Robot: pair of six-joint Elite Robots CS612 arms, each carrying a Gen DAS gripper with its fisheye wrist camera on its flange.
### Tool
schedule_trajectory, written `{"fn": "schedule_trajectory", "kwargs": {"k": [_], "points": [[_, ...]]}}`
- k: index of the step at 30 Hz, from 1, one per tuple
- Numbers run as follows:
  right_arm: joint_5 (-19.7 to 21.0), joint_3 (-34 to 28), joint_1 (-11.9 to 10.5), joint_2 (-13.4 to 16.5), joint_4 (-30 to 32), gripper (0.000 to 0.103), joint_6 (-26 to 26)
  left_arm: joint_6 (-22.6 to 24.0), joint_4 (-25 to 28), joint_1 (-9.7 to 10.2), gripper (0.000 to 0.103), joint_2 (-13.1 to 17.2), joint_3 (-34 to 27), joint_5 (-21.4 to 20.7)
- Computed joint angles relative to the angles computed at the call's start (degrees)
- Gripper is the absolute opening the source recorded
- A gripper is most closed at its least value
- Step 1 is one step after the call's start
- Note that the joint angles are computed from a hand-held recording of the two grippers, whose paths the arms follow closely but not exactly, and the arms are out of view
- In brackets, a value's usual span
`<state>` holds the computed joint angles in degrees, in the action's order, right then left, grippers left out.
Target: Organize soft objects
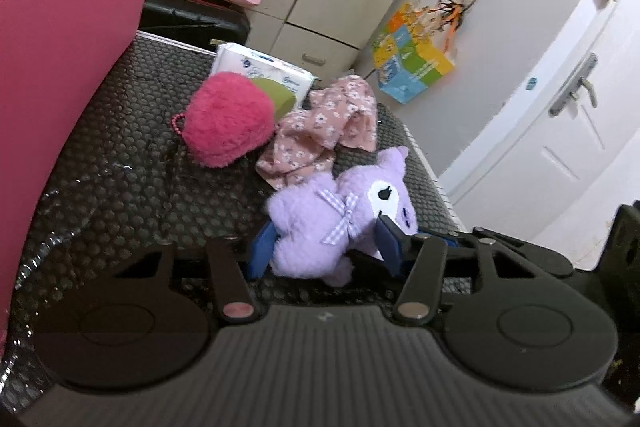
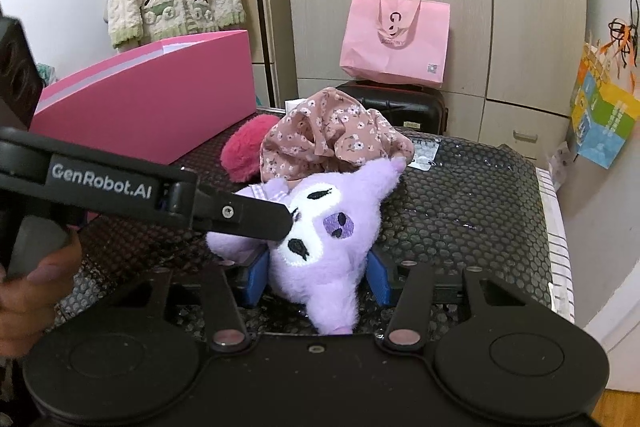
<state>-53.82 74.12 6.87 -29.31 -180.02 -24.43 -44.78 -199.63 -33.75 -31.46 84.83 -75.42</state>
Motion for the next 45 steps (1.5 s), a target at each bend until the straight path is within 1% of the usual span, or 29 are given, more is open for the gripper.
{"fn": "schedule_trajectory", "kwargs": {"k": [3,8,15,17,20,23,26,29,33,40,45], "points": [[0.5,0.9,-0.2,-0.4,-0.5,0.056,1.8,1.2,-0.9,-0.36,0.052,-0.3,0.8,0.5],[-0.7,3.4,0.1,-1.8,-2.1,0.056,3.1,1.8,-1.9,-0.55,0.052,-1.5,2.7,-0.2],[-1.2,7.3,0.8,-3.9,-2.7,0.056,7.3,4.1,0.0,-0.96,0.052,-4.7,7.1,-0.5],[-2.1,8.9,1.2,-4.8,-3.4,0.056,7.2,4.4,0.4,-0.91,0.052,-5.7,8.5,-1.4],[-2.9,10.8,1.7,-6.0,-2.8,0.056,5.6,5.5,1.6,-0.79,0.051,-7.2,10.5,-3.1],[-2.3,12.1,1.9,-6.9,-2.3,0.056,6.5,5.8,0.6,-0.81,0.051,-8.2,12.6,-3.6],[-2.9,13.7,2.3,-7.8,-2.8,0.056,6.4,5.8,-0.5,-0.63,0.051,-8.9,14.3,-5.0],[-3.8,14.8,2.8,-9.0,-0.9,0.056,6.1,5.4,0.0,-0.2,0.051,-9.9,15.9,-7.2],[-3.9,16.2,3.3,-10.3,1.3,0.056,5.8,3.9,0.8,0.59,0.051,-11.1,17.6,-10.4],[-2.0,17.6,3.7,-12.2,5.9,0.056,7.0,3.2,0.0,1.28,0.051,-13.5,21.1,-13.4],[-1.1,18.6,4.3,-13.5,8.6,0.056,5.5,2.3,-0.6,1.67,0.051,-15.2,24.0,-15.0]]}}
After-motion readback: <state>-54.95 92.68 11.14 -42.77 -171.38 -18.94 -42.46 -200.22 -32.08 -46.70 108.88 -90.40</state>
